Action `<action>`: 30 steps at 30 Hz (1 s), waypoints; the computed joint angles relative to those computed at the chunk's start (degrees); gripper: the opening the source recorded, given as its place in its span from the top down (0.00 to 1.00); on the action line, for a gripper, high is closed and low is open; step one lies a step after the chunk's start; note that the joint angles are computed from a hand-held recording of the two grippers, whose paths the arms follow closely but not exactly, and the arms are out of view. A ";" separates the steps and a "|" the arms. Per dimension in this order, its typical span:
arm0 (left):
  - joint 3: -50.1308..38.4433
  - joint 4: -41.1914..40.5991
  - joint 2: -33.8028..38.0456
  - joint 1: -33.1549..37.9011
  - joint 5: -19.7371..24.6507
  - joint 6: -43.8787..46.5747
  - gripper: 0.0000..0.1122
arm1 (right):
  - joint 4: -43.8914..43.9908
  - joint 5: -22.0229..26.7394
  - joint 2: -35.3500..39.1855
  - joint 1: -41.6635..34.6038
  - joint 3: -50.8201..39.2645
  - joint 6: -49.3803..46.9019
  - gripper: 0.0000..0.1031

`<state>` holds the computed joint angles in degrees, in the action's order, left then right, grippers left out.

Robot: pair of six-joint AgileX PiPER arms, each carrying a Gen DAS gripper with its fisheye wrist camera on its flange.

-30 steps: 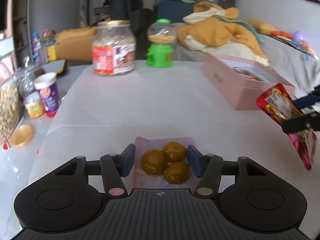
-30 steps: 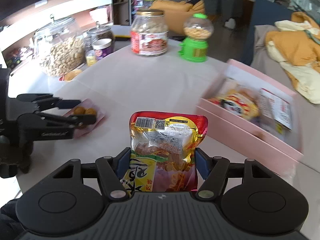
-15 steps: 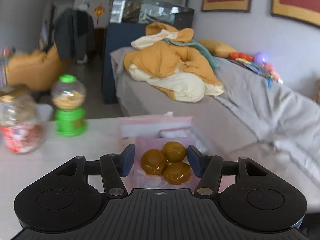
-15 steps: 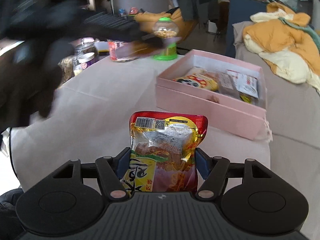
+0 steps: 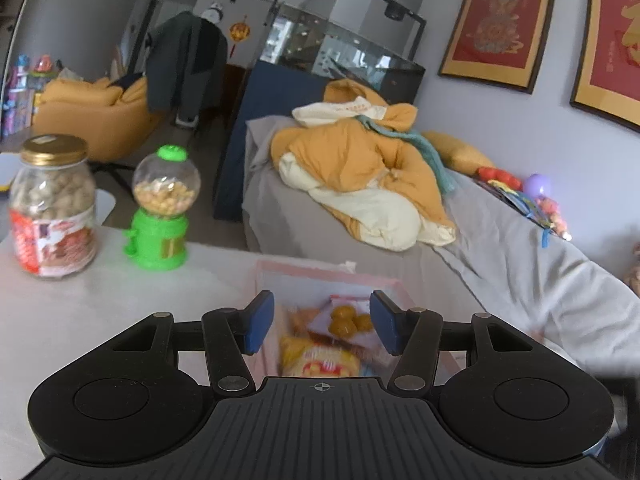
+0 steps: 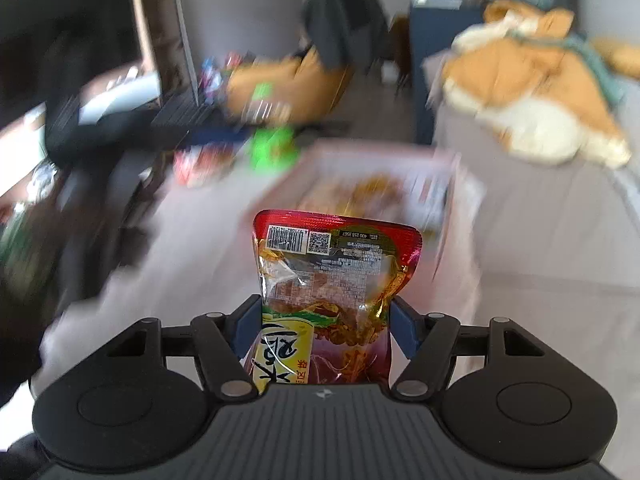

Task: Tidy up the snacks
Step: 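Carry the cake tray into the pink box with the left gripper while the right carries the red pouch there, then release the red pouch into the pink box and withdraw both grippers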

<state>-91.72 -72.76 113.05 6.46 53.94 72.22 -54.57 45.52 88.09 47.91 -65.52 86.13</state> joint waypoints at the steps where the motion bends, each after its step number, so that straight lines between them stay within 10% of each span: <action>1: 0.81 0.39 -0.46 0.68 0.94 -0.08 0.48 | -0.04 1.20 0.39 -1.39 -2.70 -1.83 0.35; 10: 9.41 4.53 -2.58 3.23 2.44 4.75 0.48 | 23.32 2.39 21.38 -19.93 -38.81 -33.02 0.26; 14: 15.10 4.07 -4.33 3.56 -1.51 12.87 0.48 | 23.26 11.26 29.07 -18.66 -46.85 -33.42 0.26; 21: 25.75 1.81 -7.83 3.90 -6.38 21.82 0.48 | 3.01 11.17 20.10 -6.72 -24.57 -10.62 0.26; 30: 32.87 -6.22 -9.84 -0.27 -19.26 32.22 0.48 | 2.27 10.77 21.75 2.46 -11.91 10.41 0.25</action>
<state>-58.85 -78.98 103.20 6.19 34.68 104.44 -52.30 56.30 109.84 50.37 -77.43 96.54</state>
